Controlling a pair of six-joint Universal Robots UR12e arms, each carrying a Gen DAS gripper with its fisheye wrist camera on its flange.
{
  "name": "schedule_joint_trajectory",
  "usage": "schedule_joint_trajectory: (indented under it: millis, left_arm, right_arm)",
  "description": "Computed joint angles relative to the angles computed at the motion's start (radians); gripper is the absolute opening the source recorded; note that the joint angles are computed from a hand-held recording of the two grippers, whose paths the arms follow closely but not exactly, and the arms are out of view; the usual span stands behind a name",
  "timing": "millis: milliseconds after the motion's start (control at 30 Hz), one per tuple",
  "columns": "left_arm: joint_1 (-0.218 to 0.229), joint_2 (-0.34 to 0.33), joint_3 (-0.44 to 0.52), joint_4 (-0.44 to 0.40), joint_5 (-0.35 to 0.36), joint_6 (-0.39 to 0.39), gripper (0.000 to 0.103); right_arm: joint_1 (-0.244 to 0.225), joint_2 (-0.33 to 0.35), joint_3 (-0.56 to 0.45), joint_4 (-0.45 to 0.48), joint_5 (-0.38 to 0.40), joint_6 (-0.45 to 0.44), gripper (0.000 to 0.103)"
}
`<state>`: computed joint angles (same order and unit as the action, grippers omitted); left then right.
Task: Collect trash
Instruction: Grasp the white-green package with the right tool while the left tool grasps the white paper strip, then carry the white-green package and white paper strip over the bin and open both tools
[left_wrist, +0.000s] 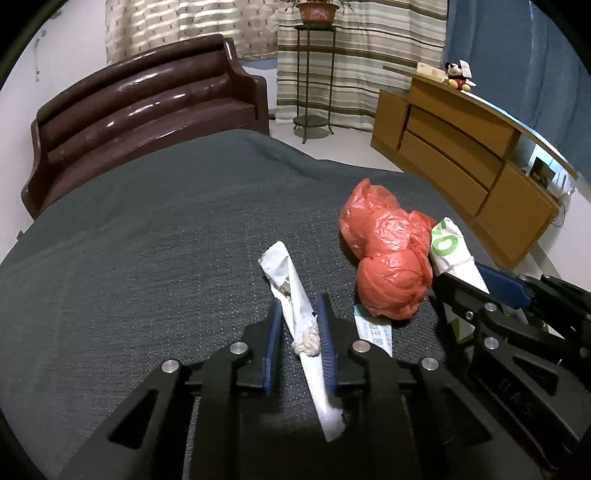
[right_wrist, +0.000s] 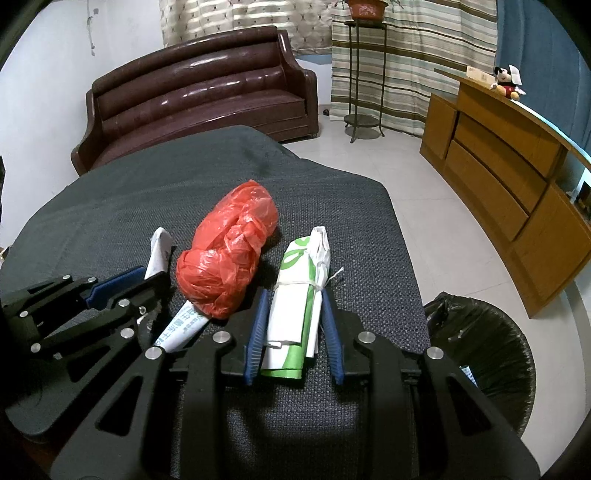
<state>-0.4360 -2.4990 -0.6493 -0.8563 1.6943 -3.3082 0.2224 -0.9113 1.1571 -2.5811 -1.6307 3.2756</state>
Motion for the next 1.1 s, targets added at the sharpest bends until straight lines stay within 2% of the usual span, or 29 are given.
schedule_joint_trajectory:
  millis: [167,433,567,1100]
  left_arm:
    - [0.0,0.007,-0.015,0.012,0.02,-0.022,0.019]
    - [-0.01,0.051,-0.102,0.116,0.11,-0.034,0.019]
    - [-0.014,0.073,-0.139,0.155,0.133,-0.042,0.019]
    - [-0.039,0.146,-0.254,0.281,0.159,-0.068,0.019]
  right_arm:
    - [0.0,-0.004,0.006,-0.009,-0.006,0.003,0.026]
    - [0.002,-0.019,0.036,-0.055,-0.025,0.0,0.025]
    - [0.002,-0.033,0.058,-0.076,-0.026,0.006,0.025]
    - [-0.001,-0.138,0.21,-0.197,-0.042,0.013,0.025]
